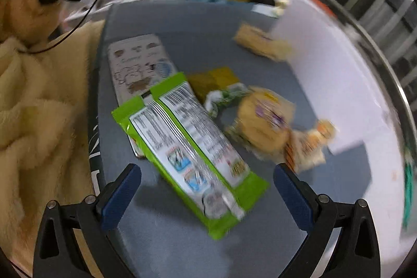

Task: Organize snacks
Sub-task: 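Grasp the grey-and-white snack bag with the left gripper, then carry the grey bag into the box while the right gripper carries the green-and-white chip bag in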

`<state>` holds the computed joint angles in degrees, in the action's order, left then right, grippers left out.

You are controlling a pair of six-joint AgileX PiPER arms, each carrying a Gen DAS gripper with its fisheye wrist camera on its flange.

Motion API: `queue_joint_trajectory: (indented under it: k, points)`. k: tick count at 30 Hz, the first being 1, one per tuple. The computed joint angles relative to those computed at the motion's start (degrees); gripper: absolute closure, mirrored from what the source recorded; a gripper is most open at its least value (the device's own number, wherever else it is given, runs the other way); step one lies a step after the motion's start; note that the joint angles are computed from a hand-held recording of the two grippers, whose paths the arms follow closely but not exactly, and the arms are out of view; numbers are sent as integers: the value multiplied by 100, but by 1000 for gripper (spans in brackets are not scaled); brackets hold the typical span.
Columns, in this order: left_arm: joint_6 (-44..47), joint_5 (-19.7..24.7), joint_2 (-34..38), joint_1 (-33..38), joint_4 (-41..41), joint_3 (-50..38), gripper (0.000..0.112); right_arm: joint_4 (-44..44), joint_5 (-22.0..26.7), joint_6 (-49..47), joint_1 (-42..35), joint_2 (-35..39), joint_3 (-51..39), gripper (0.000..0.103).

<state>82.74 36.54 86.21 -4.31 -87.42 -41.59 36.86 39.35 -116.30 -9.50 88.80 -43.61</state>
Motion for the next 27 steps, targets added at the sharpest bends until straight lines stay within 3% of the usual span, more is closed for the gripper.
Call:
queue_joint_trajectory:
  k: [5,9,13,14,15,16,18,23,27]
  points:
    - [-64,343,-232,263,218,135,58,-1030,-47,439,643,726,-594,0]
    - [-81,455,-308,439,254,258,58,-1408,775,1031,753,1365,-1458,0]
    - [-15,509,-278,536,190,344,58,-1474,978,1268,689,1470,-1632,1]
    - [27,545,-272,568,153,369,58,-1689,1232,1719,662,1610,-1834,6]
    - [69,588,-265,601,121,388,58,-1674,1476,1991,541,1727,-2063,21]
    - [103,602,-246,610,86,399,58,-1535,1491,2034,430,1657,-2080,34]
    - [133,592,-233,608,38,412,58,-1345,1225,1767,199,1335,-1730,35]
    - [301,576,-264,585,-234,491,58,196,1568,906,-937,576,-1083,35]
    - [405,208,-410,355,-511,465,58,1280,1694,1395,-1601,-298,-526,34]
